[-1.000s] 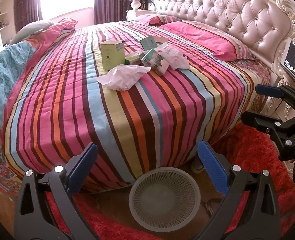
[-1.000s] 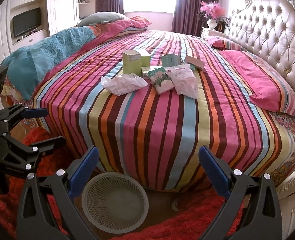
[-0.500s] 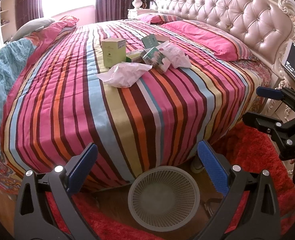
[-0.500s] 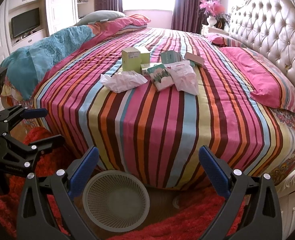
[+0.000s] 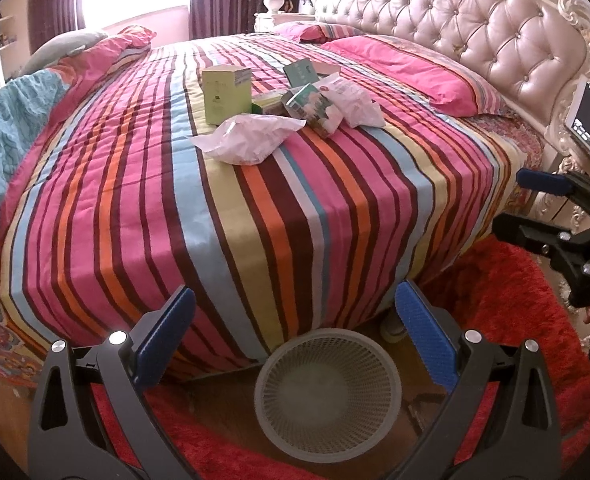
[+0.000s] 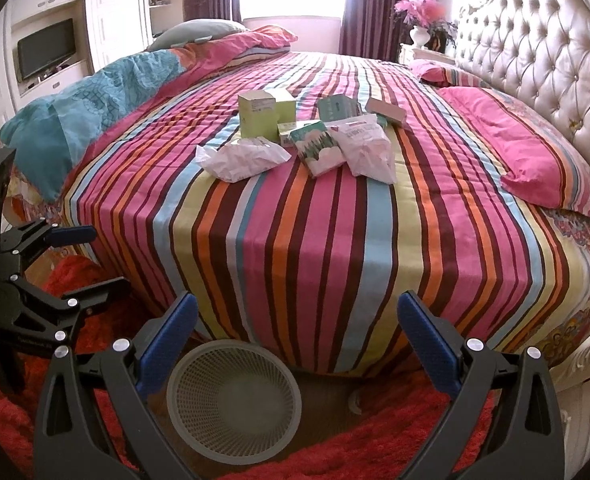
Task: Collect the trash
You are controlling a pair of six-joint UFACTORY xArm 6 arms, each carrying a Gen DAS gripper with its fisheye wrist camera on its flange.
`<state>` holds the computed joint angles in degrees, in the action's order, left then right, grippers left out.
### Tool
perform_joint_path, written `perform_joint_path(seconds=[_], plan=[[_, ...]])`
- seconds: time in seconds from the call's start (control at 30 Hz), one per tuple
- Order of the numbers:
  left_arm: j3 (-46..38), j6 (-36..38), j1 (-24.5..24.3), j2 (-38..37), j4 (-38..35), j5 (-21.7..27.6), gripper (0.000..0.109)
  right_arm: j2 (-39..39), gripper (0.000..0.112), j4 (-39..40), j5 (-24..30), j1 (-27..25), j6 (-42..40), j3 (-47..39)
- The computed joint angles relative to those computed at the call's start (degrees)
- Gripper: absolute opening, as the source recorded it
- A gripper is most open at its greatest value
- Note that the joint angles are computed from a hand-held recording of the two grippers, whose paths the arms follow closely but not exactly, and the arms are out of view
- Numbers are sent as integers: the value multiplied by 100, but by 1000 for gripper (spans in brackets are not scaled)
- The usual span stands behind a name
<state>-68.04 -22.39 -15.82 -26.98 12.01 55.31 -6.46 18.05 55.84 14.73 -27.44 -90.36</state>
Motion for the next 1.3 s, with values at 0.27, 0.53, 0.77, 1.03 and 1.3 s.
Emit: perform_joint_path(seconds=[0.27,0.53,0.77,1.03,1.3], plan=[[14,-14,103,144,64,14,97,-108,96,371,-699,-38,-340,425],[-45,236,221,353,-110,6,97,129,96,683,-557,-124,-306,147],[-199,474,330,545,-158,40,97,550,96,572,-305,-135,-162,-386],[-855,716,589,1150,-128,-91,97,1370,96,272,-218,-167,129,-1424],[-1738,983,889,1911,-263,-267,97,2496,96,229,143,-231,271,-3086]])
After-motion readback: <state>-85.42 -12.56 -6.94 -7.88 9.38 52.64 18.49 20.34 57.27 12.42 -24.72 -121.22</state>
